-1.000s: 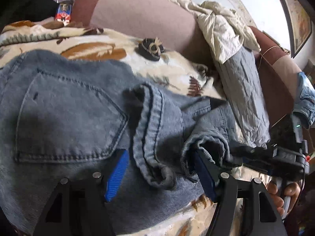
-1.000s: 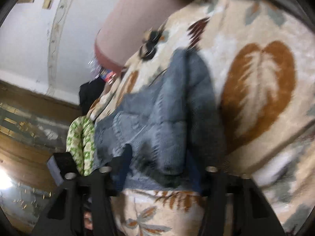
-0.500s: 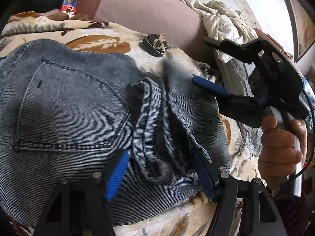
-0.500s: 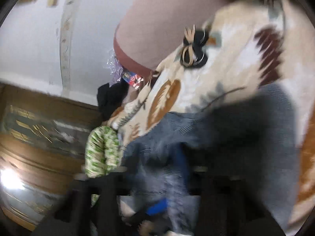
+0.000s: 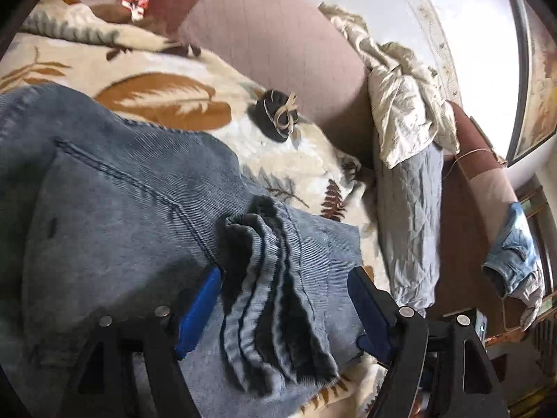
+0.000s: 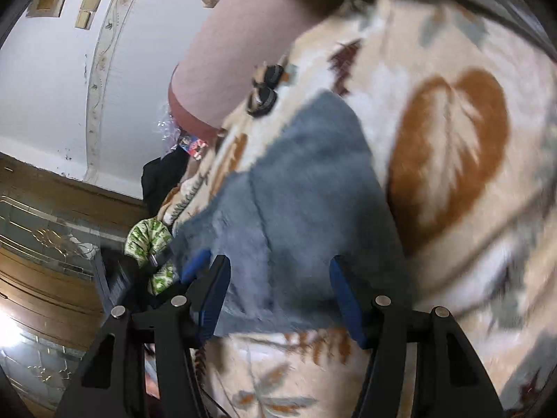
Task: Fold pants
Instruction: 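Lift the hem with the left gripper and fold it over the jeans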
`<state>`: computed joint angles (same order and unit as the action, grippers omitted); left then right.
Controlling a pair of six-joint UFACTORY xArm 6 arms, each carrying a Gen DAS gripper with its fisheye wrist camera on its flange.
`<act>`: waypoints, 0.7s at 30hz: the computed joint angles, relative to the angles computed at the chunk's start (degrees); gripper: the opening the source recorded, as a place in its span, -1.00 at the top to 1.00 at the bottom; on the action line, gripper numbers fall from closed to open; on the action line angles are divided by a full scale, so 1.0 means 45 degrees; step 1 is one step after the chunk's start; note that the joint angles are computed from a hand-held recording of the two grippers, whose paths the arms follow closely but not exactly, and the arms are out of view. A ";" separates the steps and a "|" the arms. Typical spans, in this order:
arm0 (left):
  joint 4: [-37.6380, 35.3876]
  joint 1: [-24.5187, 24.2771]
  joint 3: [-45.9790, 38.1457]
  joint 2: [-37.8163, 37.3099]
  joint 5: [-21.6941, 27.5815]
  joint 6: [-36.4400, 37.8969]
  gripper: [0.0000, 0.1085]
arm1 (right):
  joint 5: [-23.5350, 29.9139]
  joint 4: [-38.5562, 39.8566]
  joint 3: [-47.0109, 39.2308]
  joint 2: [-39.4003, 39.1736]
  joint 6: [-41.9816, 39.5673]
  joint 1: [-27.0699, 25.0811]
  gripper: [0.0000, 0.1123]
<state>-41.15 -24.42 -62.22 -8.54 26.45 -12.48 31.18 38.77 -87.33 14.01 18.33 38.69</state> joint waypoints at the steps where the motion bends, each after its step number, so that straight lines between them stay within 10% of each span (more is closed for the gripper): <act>1: 0.0467 0.0020 -0.0200 0.0242 0.0252 -0.0325 -0.44 | -0.0240 -0.0477 0.0026 0.0052 0.0094 0.0099 -0.10; 9: -0.1411 0.0160 -0.1512 0.1421 0.1350 0.1408 -0.45 | -0.0388 -0.6430 -0.1822 0.1860 0.0946 0.1067 -0.10; 16: 0.1077 0.0008 -0.4075 0.3034 0.2075 0.0351 -0.34 | 0.1022 -0.6550 -0.2389 0.2067 -0.0036 0.1296 -0.10; 21: 0.4474 -0.0191 -0.4676 0.3435 0.2323 -0.0806 0.58 | 0.1028 -0.5562 -0.2149 0.1924 -0.0469 0.1119 -0.09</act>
<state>-21.02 -25.28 -83.26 6.92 36.90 -16.10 35.80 13.74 -97.00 22.67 16.22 43.72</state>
